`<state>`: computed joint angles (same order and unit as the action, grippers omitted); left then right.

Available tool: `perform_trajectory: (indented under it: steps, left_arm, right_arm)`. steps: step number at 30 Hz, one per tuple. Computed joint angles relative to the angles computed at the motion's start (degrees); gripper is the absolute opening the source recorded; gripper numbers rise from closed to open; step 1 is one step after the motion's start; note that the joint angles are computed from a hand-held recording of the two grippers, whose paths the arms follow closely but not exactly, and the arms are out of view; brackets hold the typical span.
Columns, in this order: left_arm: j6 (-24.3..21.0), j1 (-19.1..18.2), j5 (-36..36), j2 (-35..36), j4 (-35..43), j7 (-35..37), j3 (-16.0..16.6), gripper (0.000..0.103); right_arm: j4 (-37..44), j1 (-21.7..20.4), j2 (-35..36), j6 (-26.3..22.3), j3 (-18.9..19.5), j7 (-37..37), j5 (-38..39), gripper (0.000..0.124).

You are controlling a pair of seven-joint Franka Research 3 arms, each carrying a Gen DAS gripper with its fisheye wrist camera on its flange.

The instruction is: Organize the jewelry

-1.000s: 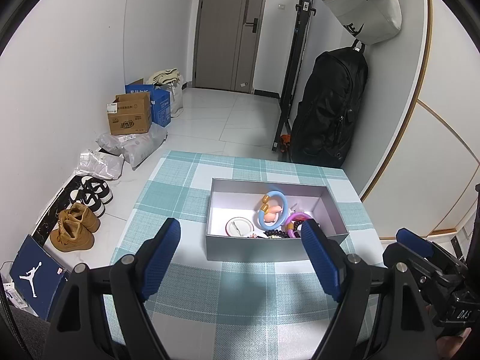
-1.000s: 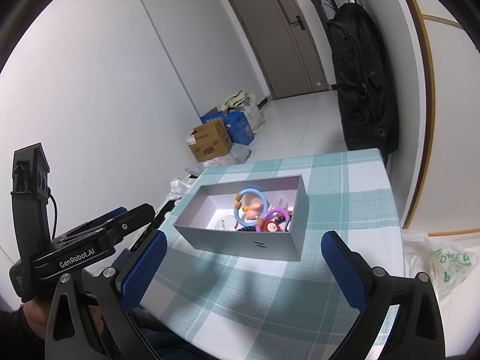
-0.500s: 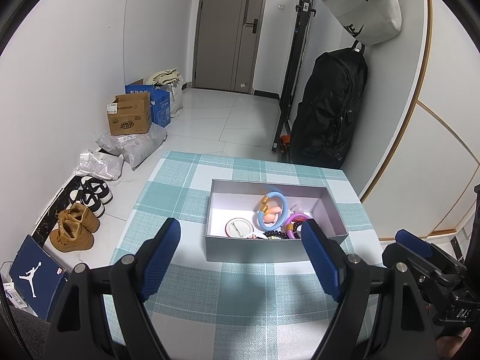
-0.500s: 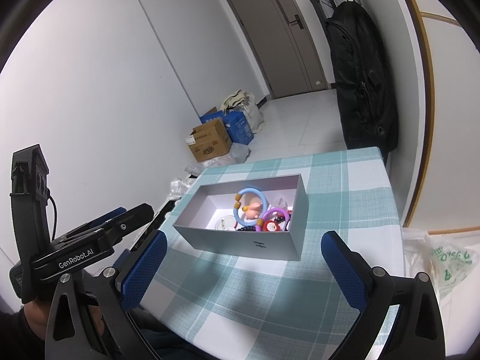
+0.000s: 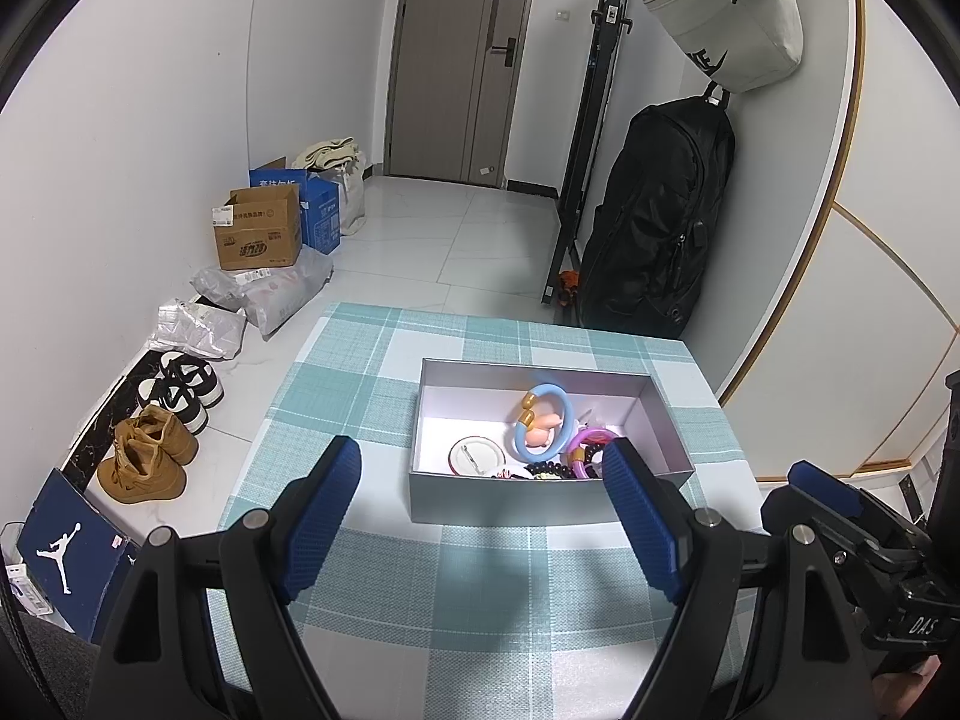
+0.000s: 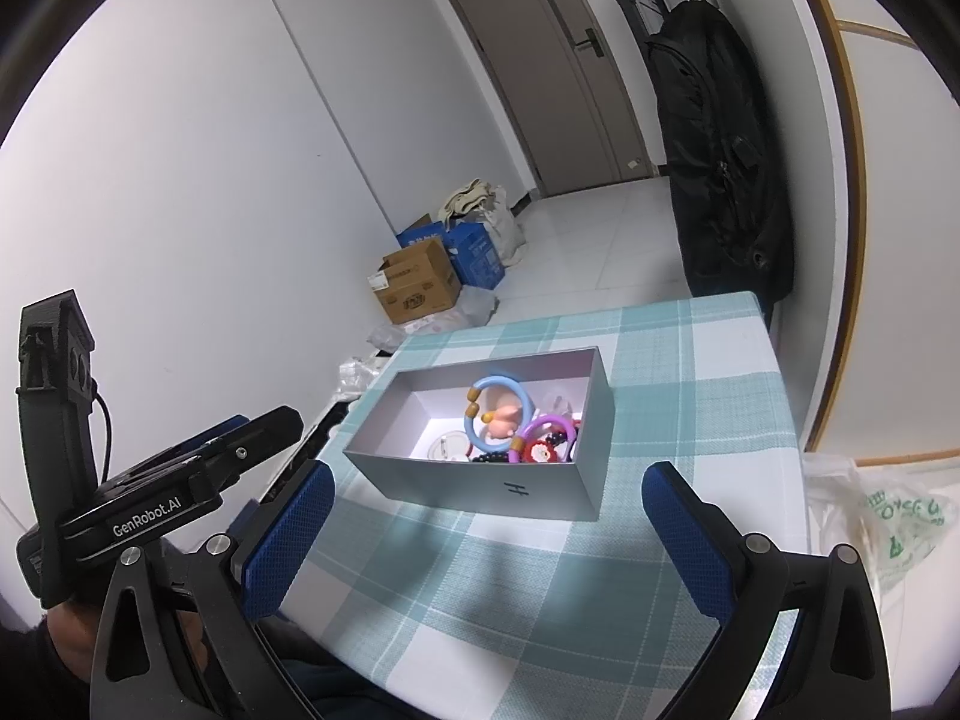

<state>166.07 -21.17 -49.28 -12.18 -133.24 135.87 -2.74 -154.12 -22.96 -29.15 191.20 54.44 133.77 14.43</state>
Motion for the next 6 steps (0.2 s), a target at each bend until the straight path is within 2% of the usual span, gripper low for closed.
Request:
perform_trajectory:
  steps: [6]
  left_arm:
    - [-0.1,-0.1,-0.5,0.2,0.4,0.2,-0.2,0.079]
  right_arm:
    - [0.0,0.1,0.0,-0.1,-0.1,0.0,-0.1,0.103]
